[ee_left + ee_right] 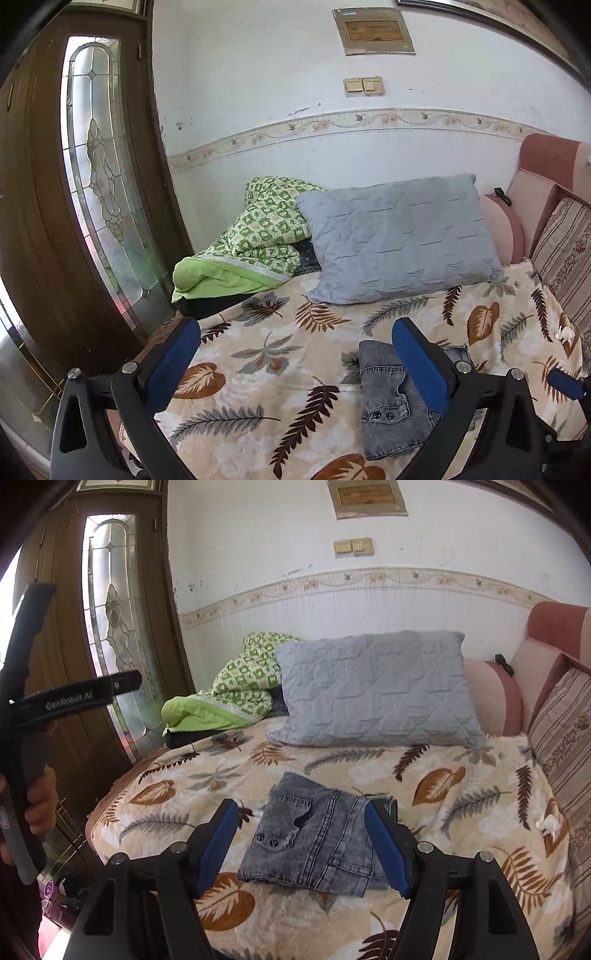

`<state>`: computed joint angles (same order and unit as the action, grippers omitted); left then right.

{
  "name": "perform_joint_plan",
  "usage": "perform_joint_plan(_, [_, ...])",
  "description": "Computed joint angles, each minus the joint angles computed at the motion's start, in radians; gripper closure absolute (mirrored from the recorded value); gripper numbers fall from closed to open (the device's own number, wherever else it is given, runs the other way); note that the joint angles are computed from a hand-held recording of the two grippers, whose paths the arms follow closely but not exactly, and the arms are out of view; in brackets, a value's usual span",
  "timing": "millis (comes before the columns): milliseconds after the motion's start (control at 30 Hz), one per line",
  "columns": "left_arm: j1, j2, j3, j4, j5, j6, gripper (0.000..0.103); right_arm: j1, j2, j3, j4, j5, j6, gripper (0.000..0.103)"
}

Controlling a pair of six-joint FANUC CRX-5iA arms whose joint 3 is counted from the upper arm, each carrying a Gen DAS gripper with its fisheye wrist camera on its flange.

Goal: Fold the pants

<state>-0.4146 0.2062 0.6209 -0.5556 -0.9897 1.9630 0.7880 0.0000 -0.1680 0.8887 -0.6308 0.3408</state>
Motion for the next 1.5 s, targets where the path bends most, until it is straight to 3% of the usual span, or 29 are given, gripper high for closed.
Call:
perform_joint_plan(200, [-0.031,-0.006,0.001,-0.057,-0.005,0.027,0.0,-0.012,-0.003,-0.014,-0.023,0.002,-0.005,0.029])
perform_joint_plan(567, [-0.036,-0.032,-0.043,-0.015,0.03,-0.008,0.0,-0.009,-0.004,-0.022,-0.044,0.011,0.007,0.029])
perform_joint_plan(1500, [-0.028,-0.065,-0.155,0.034,0.02,-0.07,0.0,0.002,-0.014,-0.039,-0.025,0.007,-0.016,0.029])
